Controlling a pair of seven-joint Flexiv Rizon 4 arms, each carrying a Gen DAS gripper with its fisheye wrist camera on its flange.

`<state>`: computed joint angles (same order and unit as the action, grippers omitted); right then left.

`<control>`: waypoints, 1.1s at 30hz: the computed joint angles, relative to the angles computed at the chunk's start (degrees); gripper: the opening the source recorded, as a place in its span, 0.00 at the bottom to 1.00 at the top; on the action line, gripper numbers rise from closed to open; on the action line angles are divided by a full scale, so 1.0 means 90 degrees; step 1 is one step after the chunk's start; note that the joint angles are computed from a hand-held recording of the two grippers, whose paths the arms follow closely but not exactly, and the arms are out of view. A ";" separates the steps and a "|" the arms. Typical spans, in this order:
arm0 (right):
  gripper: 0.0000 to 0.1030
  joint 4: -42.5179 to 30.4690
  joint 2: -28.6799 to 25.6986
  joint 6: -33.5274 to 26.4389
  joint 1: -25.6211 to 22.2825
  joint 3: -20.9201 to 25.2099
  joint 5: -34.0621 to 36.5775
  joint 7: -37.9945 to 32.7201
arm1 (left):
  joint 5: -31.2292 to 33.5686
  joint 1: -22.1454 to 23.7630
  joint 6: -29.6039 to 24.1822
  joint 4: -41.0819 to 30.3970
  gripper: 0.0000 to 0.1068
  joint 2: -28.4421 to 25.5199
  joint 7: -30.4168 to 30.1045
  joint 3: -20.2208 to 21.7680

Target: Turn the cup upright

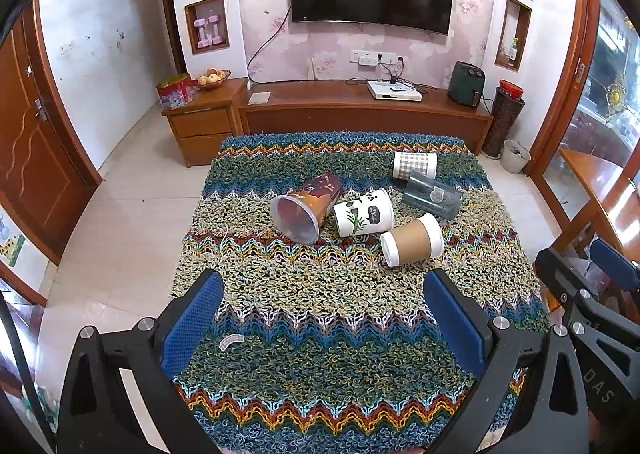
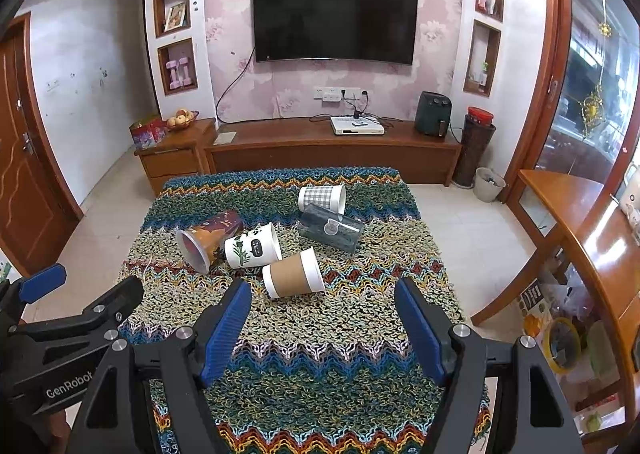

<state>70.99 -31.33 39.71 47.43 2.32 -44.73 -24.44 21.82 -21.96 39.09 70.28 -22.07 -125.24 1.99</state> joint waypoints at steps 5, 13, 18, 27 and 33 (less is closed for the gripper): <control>0.73 -0.0027 -0.0047 0.0086 -0.0087 0.0058 0.0213 -0.0044 | -0.0034 0.0026 0.0018 -0.0040 0.94 -0.0052 0.0026 -0.0005; 0.73 -0.0049 -0.0152 0.0231 -0.0216 0.0082 0.0582 0.0001 | -0.0082 0.0072 0.0152 -0.0106 0.94 -0.0196 0.0152 0.0024; 0.73 -0.0307 -0.0394 0.0175 -0.0364 0.0205 0.1145 -0.0180 | -0.0086 0.0095 0.0254 -0.0233 0.94 -0.0381 0.0316 0.0081; 0.73 -0.0486 -0.0621 0.0055 -0.0434 0.0150 0.1671 -0.0222 | -0.0377 0.0261 0.0395 -0.0773 0.94 -0.0995 0.1233 0.0044; 0.73 -0.0466 -0.0658 0.0033 -0.0502 0.0115 0.1753 -0.0156 | -0.0875 0.0336 0.0371 -0.1294 0.94 -0.1560 0.2146 -0.0045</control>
<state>66.80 -37.25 40.01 42.91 3.35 -28.95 -25.85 13.95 -18.93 42.43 58.63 -36.11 -105.93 1.58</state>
